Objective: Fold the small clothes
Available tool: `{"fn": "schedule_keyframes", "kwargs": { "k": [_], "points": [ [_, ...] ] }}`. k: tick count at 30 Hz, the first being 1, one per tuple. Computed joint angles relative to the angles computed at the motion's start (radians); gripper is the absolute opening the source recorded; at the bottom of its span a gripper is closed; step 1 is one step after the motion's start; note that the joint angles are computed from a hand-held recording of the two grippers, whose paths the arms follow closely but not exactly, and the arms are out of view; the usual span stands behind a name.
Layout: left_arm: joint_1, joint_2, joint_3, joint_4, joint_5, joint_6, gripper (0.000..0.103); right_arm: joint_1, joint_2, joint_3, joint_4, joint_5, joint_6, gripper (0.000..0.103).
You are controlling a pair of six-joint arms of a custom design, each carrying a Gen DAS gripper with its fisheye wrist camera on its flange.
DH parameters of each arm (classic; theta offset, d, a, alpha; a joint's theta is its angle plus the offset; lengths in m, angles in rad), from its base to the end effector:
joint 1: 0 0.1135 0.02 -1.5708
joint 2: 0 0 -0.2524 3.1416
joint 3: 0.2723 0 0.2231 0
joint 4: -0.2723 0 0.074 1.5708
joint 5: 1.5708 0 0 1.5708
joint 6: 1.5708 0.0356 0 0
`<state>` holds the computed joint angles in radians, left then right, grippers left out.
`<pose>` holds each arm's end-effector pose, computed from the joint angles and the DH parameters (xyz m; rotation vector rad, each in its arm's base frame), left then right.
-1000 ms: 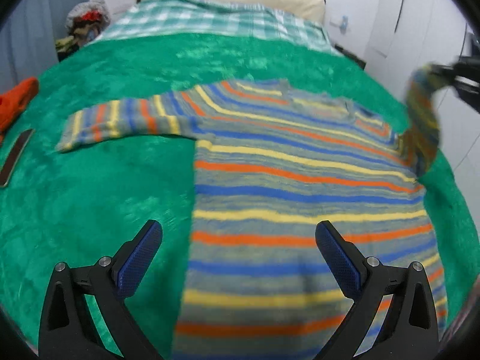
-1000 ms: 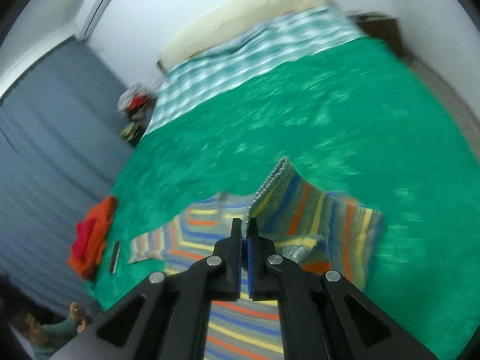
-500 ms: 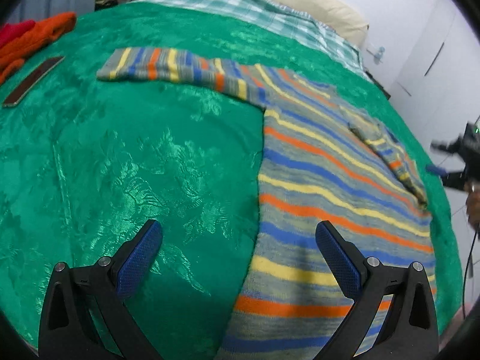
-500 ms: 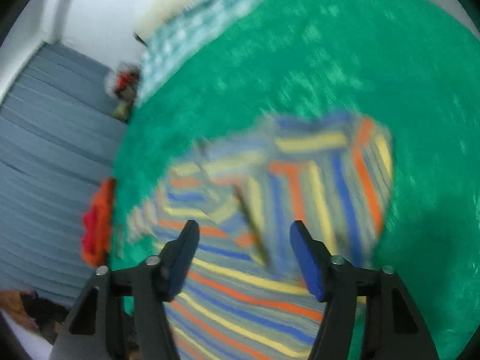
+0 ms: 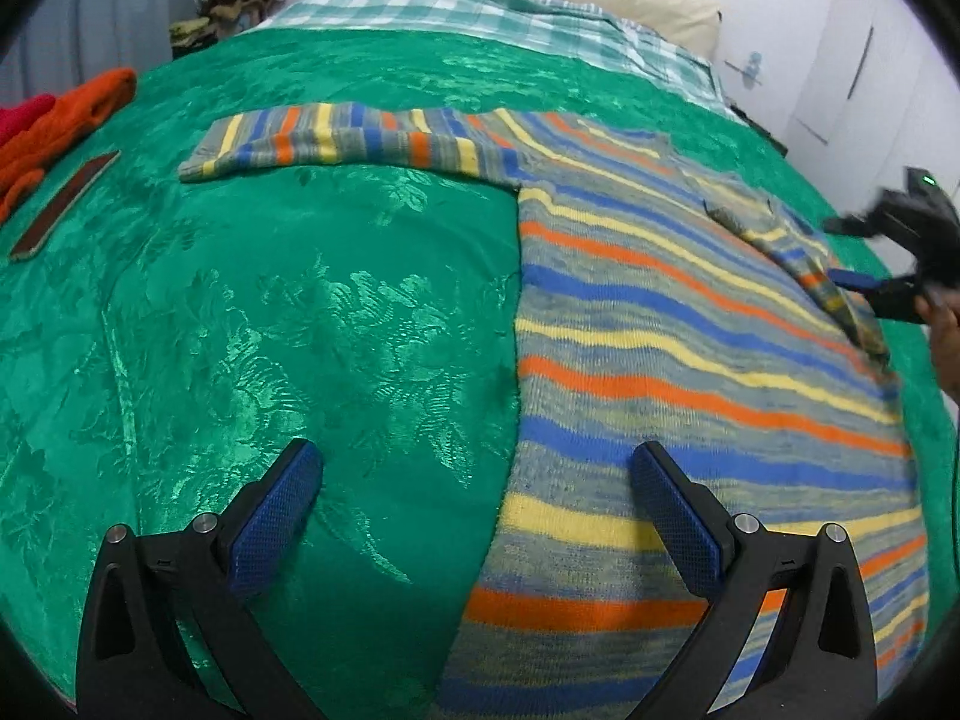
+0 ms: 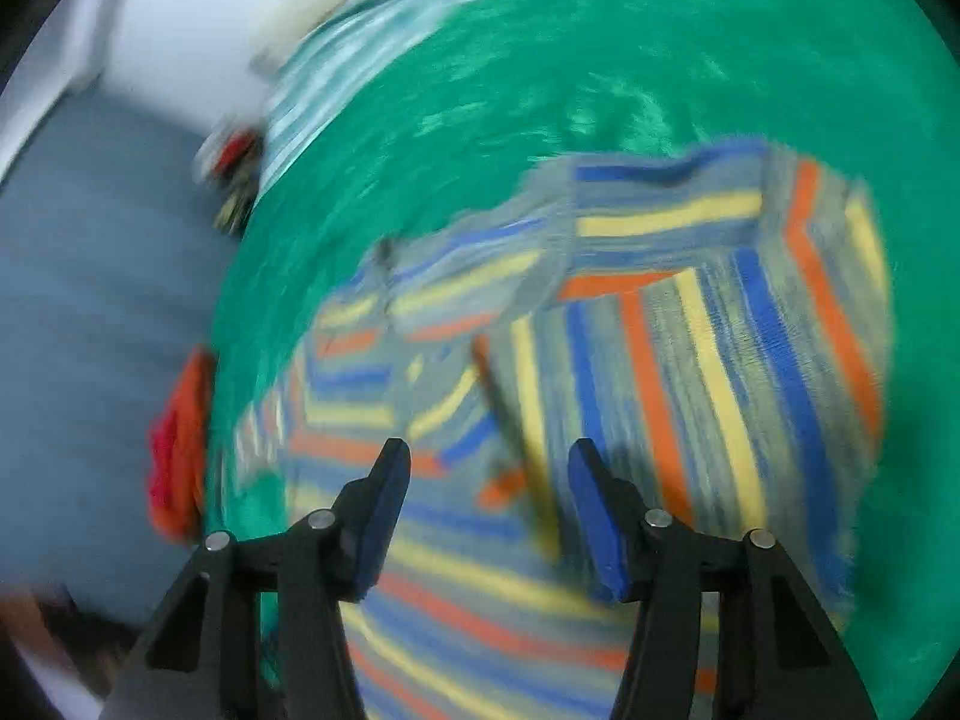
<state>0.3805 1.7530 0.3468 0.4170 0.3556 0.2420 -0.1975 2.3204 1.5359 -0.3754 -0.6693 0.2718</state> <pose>0.2081 0.0699 0.0699 -0.0385 2.4809 -0.1968 0.4232 -0.0622 0.0955 0.4232 2.5844 0.9278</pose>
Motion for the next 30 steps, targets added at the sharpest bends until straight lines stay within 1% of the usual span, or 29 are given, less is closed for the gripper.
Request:
{"fn": "schedule_keyframes", "kwargs": {
  "k": [2, 3, 4, 5, 6, 7, 8, 9, 10, 11, 13, 14, 15, 16, 17, 18, 19, 20, 21, 22, 23, 24, 26, 27, 28, 29, 30],
  "points": [
    [0.008, 0.001, 0.0, -0.001, 0.007, 0.004, 0.102, 0.046, 0.068, 0.056, -0.02, -0.055, 0.034, 0.056],
    [0.012, 0.002, 0.003, -0.005, 0.012, 0.005, 0.102, 0.075, 0.075, 0.053, -0.008, -0.074, 0.042, 0.056],
    [0.017, 0.003, 0.004, -0.008, 0.018, 0.006, 0.102, 0.1, 0.068, 0.039, 0.017, -0.103, 0.047, 0.056],
    [0.019, 0.005, 0.006, -0.009, 0.021, 0.006, 0.102, 0.125, 0.037, -0.014, 0.068, -0.159, 0.052, 0.056],
    [0.019, 0.006, 0.006, -0.008, 0.021, 0.006, 0.102, 0.137, 0.028, -0.026, 0.072, -0.239, 0.027, 0.059],
    [0.018, 0.007, 0.006, -0.006, 0.019, 0.007, 0.103, 0.143, 0.018, -0.018, 0.024, -0.297, -0.031, 0.062],
    [0.015, 0.008, 0.004, -0.002, 0.015, 0.007, 0.103, 0.15, 0.01, -0.003, -0.009, -0.296, -0.079, 0.062],
    [0.011, 0.01, 0.001, 0.005, 0.009, 0.006, 0.103, 0.14, -0.026, -0.017, -0.055, -0.275, -0.158, 0.063],
    [0.01, 0.013, -0.001, 0.01, 0.006, 0.007, 0.103, 0.124, -0.048, -0.025, -0.086, -0.252, -0.205, 0.063],
    [0.006, 0.017, -0.004, 0.018, -0.001, 0.007, 0.103, 0.09, -0.078, -0.049, -0.106, -0.2, -0.232, 0.063],
    [-0.004, 0.023, -0.01, 0.035, -0.016, 0.004, 0.103, -0.003, -0.099, -0.097, -0.126, -0.117, -0.238, 0.063],
    [-0.009, 0.028, -0.012, 0.046, -0.023, 0.003, 0.103, -0.043, -0.089, -0.106, -0.145, -0.023, -0.212, 0.063],
    [-0.015, 0.032, -0.015, 0.054, -0.031, 0.002, 0.103, -0.074, -0.059, -0.08, -0.186, 0.07, -0.2, 0.063],
    [-0.023, 0.035, -0.02, 0.066, -0.043, 0.001, 0.103, -0.111, -0.046, -0.078, -0.211, 0.142, -0.202, 0.06],
    [-0.025, 0.036, -0.023, 0.072, -0.048, 0.003, 0.103, -0.164, -0.066, -0.122, -0.188, 0.14, -0.231, 0.049],
    [-0.025, 0.036, -0.024, 0.073, -0.048, 0.004, 0.103, -0.195, -0.1, -0.165, -0.165, 0.13, -0.251, 0.056],
    [-0.022, 0.035, -0.026, 0.075, -0.043, 0.006, 0.103, -0.213, -0.18, -0.25, -0.117, 0.181, -0.265, 0.065],
    [-0.016, 0.033, -0.025, 0.072, -0.034, 0.01, 0.103, -0.216, -0.232, -0.313, -0.085, 0.196, -0.285, 0.065],
    [-0.01, 0.028, -0.025, 0.063, -0.027, 0.014, 0.103, -0.219, -0.281, -0.366, -0.08, 0.178, -0.323, 0.065],
    [-0.005, 0.01, -0.018, 0.024, -0.015, 0.027, 0.103, -0.239, -0.335, -0.407, -0.119, 0.137, -0.389, 0.065],
    [0.0, -0.008, -0.01, -0.016, -0.004, 0.039, 0.103, -0.235, -0.406, -0.483, -0.138, 0.094, -0.439, 0.065],
    [0.008, -0.039, -0.006, -0.074, 0.019, 0.057, 0.102, -0.25, -0.453, -0.527, -0.18, 0.06, -0.502, 0.065],
    [0.032, -0.117, -0.005, -0.214, 0.093, 0.113, 0.102, -0.211, -0.539, -0.664, -0.199, 0.011, -0.57, 0.065],
    [0.034, -0.163, -0.011, -0.295, 0.12, 0.15, 0.102, -0.203, -0.573, -0.74, -0.192, 0.008, -0.591, 0.065],
    [0.022, -0.194, -0.017, -0.348, 0.119, 0.173, 0.102, -0.189, -0.573, -0.801, -0.167, 0.017, -0.589, 0.065],
    [0.0, -0.225, -0.025, -0.401, 0.104, 0.2, 0.102, -0.187, -0.568, -0.86, -0.138, 0.058, -0.582, 0.064],
    [-0.024, -0.263, -0.043, -0.44, 0.084, 0.223, 0.102, -0.186, -0.581, -0.923, -0.094, 0.154, -0.555, 0.058]
  ]
}}
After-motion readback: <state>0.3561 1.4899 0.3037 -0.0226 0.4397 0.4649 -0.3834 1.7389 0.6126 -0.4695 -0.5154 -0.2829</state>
